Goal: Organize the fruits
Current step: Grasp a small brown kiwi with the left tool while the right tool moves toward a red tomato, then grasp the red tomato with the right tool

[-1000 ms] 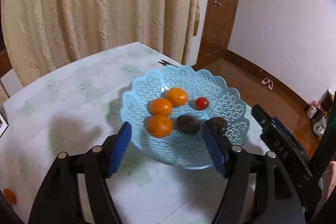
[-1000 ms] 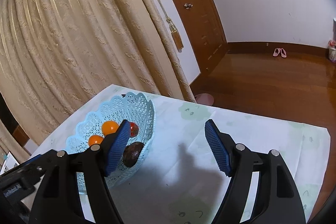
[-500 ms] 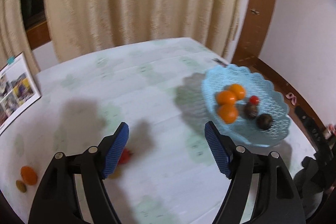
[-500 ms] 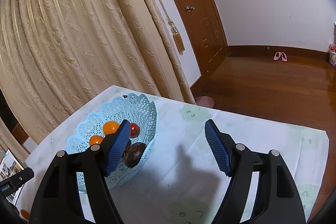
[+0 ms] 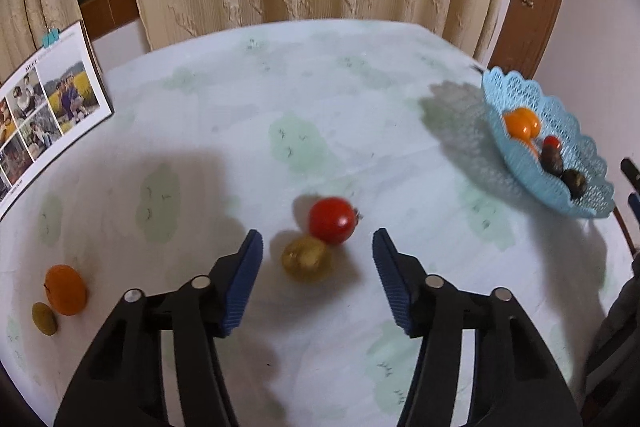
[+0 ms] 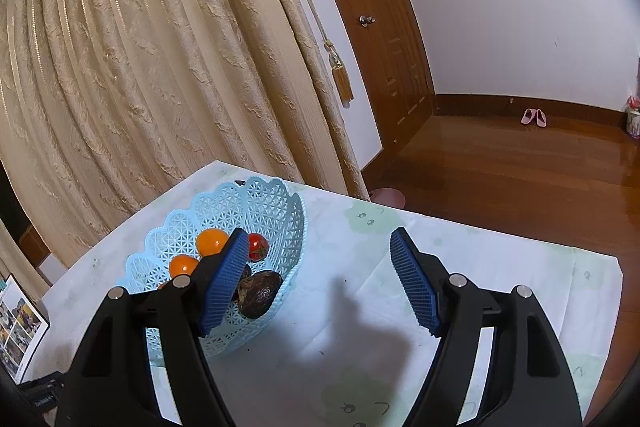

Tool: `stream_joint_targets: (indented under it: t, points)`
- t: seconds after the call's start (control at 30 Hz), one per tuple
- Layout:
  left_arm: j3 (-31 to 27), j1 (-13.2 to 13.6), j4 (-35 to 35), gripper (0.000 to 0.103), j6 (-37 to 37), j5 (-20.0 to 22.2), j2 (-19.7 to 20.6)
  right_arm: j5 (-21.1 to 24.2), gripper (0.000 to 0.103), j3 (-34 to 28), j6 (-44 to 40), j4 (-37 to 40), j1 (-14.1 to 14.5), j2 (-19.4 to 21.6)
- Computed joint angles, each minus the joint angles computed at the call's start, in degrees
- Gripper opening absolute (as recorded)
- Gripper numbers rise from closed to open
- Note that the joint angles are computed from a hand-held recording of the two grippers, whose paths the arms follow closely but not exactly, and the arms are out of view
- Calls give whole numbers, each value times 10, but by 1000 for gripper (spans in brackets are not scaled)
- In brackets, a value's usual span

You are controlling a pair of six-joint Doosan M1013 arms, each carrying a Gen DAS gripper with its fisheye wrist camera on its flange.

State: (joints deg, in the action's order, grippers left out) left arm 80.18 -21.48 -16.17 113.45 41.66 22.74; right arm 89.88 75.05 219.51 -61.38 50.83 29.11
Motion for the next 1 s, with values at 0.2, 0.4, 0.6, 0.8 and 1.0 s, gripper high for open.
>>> stream_joint_targets:
  t: [0.2,0.4,0.6,0.8,1.0]
  points:
    - [-3,1,7,39,-1,9,12,-2,75,-2,-7,-4,0,1]
    - [-3,7,-22,30,25,10,12,8,75,-12,-26,-14,2,8]
    - [6,16,-46,30,45,4,-1,35,75,-45,-84,-36,8,27]
    - [11,27,-47,30,32,-6,-11,-39,75,-76,-155,-63,10,35]
    - [23,35,-27,30,9,-34,-24,-214,75,-121,-308,-7,-8,51]
